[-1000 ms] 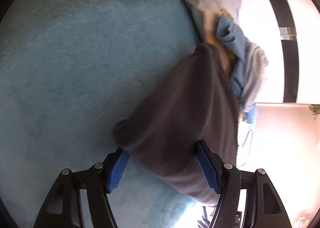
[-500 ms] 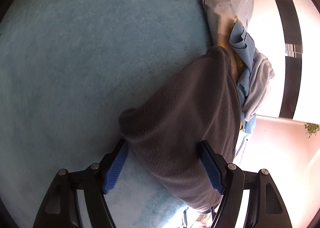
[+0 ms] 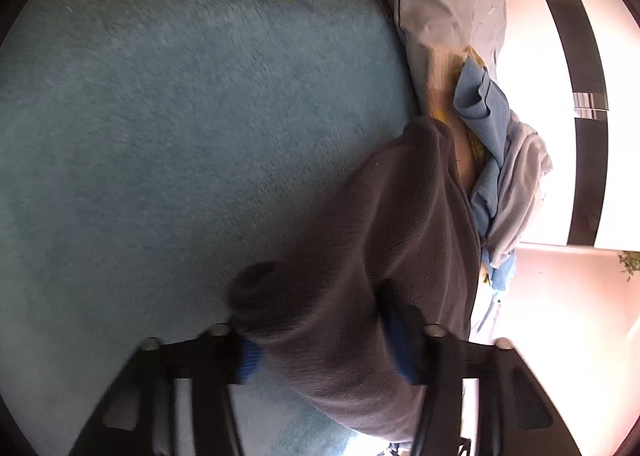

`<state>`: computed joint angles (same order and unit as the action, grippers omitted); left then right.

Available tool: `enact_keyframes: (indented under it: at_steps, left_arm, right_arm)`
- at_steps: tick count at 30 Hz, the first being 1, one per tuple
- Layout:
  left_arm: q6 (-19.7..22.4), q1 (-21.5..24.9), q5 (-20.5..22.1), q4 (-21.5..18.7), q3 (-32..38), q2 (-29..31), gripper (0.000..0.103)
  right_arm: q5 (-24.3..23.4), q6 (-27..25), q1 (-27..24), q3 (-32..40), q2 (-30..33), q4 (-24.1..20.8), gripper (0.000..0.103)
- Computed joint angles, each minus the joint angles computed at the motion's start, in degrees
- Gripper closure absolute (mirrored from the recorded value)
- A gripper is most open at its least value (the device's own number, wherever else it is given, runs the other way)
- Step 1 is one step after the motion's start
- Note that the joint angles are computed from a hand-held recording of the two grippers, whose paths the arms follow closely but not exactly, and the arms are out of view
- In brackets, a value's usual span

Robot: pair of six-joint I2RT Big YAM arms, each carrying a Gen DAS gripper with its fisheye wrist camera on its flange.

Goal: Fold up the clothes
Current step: 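Fold the jacket in half with both grippers and press it flat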

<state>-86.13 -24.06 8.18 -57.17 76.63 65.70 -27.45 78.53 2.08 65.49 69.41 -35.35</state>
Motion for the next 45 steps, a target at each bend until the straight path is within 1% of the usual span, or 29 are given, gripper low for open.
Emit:
enact_keyframes:
  at_steps: [2, 3, 5, 9, 11, 12, 14, 15, 18, 21, 22, 25, 27, 29, 31, 32, 33, 35, 38, 39, 41, 43, 44, 45]
  left_arm:
    - [0.6, -0.4, -0.9, -2.5, 2.0, 0.6, 0.067]
    - [0.9, -0.6, -1.3, -3.7, 3.2, 0.8, 0.068]
    - [1.4, -1.2, -2.2, -5.9, 5.7, 1.4, 0.071]
    - [1.3, -2.9, -3.4, -8.3, 9.6, 2.8, 0.071]
    - [1.2, -4.0, -3.8, -8.4, 9.0, 2.2, 0.071]
    - [0.9, -5.0, -4.1, -8.9, 8.3, 1.2, 0.071]
    - [0.7, -5.9, -3.6, -10.4, 4.8, -3.7, 0.071]
    - [-0.1, -7.1, -3.6, -11.3, 3.2, -6.0, 0.071]
    - [-3.3, -12.6, -5.3, -14.3, -0.3, -12.1, 0.071]
    - [-8.0, -18.9, -7.8, -17.3, -2.7, -17.7, 0.071]
    - [-9.4, -21.2, -8.8, -18.4, -3.3, -19.3, 0.071]
    - [-10.7, -23.7, -8.5, -20.0, -5.0, -21.1, 0.071]
    - [-12.5, -24.6, -8.5, -18.7, -6.8, -22.5, 0.071]
    - [-11.4, -24.5, -8.1, -18.7, -6.6, -22.4, 0.068]
    - [-10.2, -24.3, -7.7, -18.7, -6.1, -22.3, 0.066]
    - [-9.9, -24.4, -7.6, -18.9, -5.8, -22.3, 0.063]
    - [-9.6, -24.4, -7.4, -19.3, -5.5, -22.3, 0.062]
    - [-9.4, -24.4, -6.5, -20.0, -5.1, -22.7, 0.058]
    - [-8.6, -23.6, -4.4, -22.3, -3.9, -23.0, 0.052]
    - [-8.1, -23.0, -3.1, -23.5, -3.3, -23.2, 0.051]
    - [-6.7, -22.3, -2.1, -26.2, -1.6, -23.4, 0.049]
    - [-4.3, -21.9, -2.6, -30.4, 1.4, -23.0, 0.045]
    - [-2.5, -22.0, -3.9, -32.8, 3.2, -22.6, 0.043]
    - [0.4, -21.2, -4.7, -34.5, 4.8, -21.9, 0.042]
  right_arm:
    - [-0.5, -1.3, -0.2, 1.6, 0.6, -2.2, 0.058]
    - [-0.8, -2.3, -0.2, 2.7, 0.9, -3.5, 0.063]
    - [-1.2, -4.3, -0.2, 4.7, 1.2, -5.3, 0.067]
    - [-2.2, -7.7, -0.6, 7.4, 0.5, -8.3, 0.071]
    - [-2.7, -9.0, -0.9, 7.9, -0.8, -10.6, 0.071]
    - [-3.0, -9.6, -1.0, 7.9, -1.5, -11.8, 0.071]
    - [-3.6, -12.0, -1.3, 7.6, -3.6, -15.4, 0.071]
    - [-4.2, -13.2, -1.5, 7.0, -5.0, -17.1, 0.071]
    - [-5.8, -16.8, -2.2, 5.4, -8.8, -23.0, 0.071]
    - [-7.2, -20.6, -2.4, 4.0, -12.9, -29.7, 0.071]
    - [-7.1, -21.0, -1.9, 3.0, -14.5, -31.0, 0.071]
    - [-7.5, -20.9, -2.0, 0.2, -17.3, -33.4, 0.071]
    - [-7.4, -19.7, -1.9, -1.2, -17.7, -32.6, 0.071]
    - [-6.8, -19.9, -1.5, -0.7, -17.0, -31.6, 0.071]
    - [-5.8, -20.4, 0.1, 1.7, -14.9, -31.8, 0.070]
    - [-5.8, -20.4, 0.5, 1.9, -14.7, -31.6, 0.068]
    - [-5.9, -20.0, 1.0, 1.9, -14.7, -31.2, 0.066]
    - [-6.6, -20.5, 0.9, 2.3, -14.6, -31.8, 0.064]
    - [-8.7, -26.3, -1.6, 2.1, -16.8, -37.6, 0.053]
    - [-8.5, -27.8, -1.7, 3.4, -16.4, -39.6, 0.050]
    - [-8.1, -31.8, -2.8, 6.0, -16.2, -43.7, 0.050]
    - [-7.7, -36.9, -5.0, 8.6, -16.6, -47.9, 0.049]
    - [-7.4, -39.5, -6.0, 10.0, -16.6, -49.8, 0.049]
    - [-6.5, -42.3, -6.7, 11.6, -16.0, -51.0, 0.049]
